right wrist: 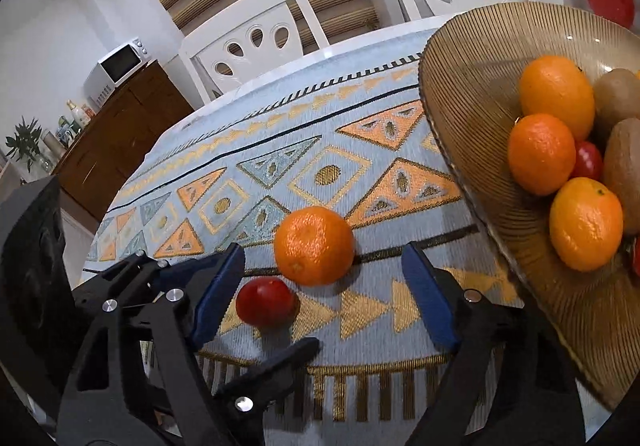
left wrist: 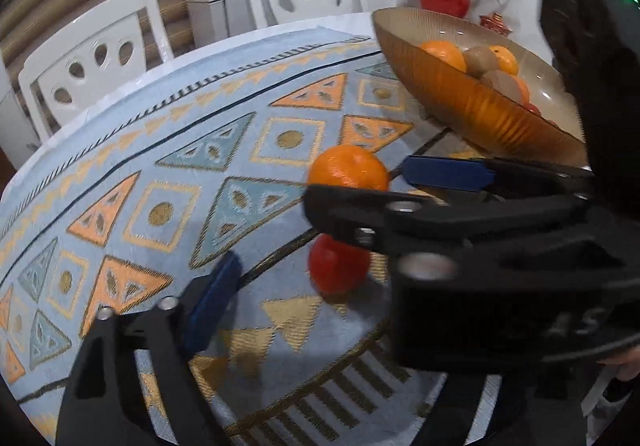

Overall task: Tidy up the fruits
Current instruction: 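Grasp a cherry tomato with the left gripper while the right gripper grasps a tangerine, then carry the cherry tomato and tangerine into the amber bowl and open both grippers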

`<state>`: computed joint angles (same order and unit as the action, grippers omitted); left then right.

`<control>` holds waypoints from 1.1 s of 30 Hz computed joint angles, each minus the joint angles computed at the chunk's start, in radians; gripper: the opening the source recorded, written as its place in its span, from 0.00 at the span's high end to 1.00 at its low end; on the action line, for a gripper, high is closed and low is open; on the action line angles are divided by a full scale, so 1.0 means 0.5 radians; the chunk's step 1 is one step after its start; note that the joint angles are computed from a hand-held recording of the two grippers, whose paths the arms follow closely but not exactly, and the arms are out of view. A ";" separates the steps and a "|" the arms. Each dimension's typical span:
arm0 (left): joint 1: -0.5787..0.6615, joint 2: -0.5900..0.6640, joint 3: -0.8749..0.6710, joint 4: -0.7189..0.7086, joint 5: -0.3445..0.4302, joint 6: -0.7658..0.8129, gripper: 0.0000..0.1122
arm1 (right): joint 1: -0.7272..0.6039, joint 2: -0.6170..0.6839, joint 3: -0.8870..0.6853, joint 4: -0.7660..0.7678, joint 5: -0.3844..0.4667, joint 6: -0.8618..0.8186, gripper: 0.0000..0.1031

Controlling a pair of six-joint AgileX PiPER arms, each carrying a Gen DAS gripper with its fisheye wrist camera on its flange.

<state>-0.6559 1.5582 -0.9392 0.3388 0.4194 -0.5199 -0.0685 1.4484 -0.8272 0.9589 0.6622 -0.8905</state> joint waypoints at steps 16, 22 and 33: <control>0.086 -0.145 0.171 0.173 -0.172 -0.316 0.77 | -0.122 0.055 -0.014 0.149 0.164 -0.192 0.59; 0.099 -0.151 0.176 0.329 -0.145 -0.541 0.77 | -0.109 -0.002 0.020 0.209 0.168 -0.294 0.59; 0.077 -0.163 0.189 0.556 -0.098 -0.805 0.77 | -0.164 -0.040 0.059 0.358 0.238 -0.427 0.59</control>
<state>-0.6176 1.4765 -0.8449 0.6170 0.3702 -0.9223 -0.1503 1.4284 -0.7976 1.1378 0.7809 -1.1039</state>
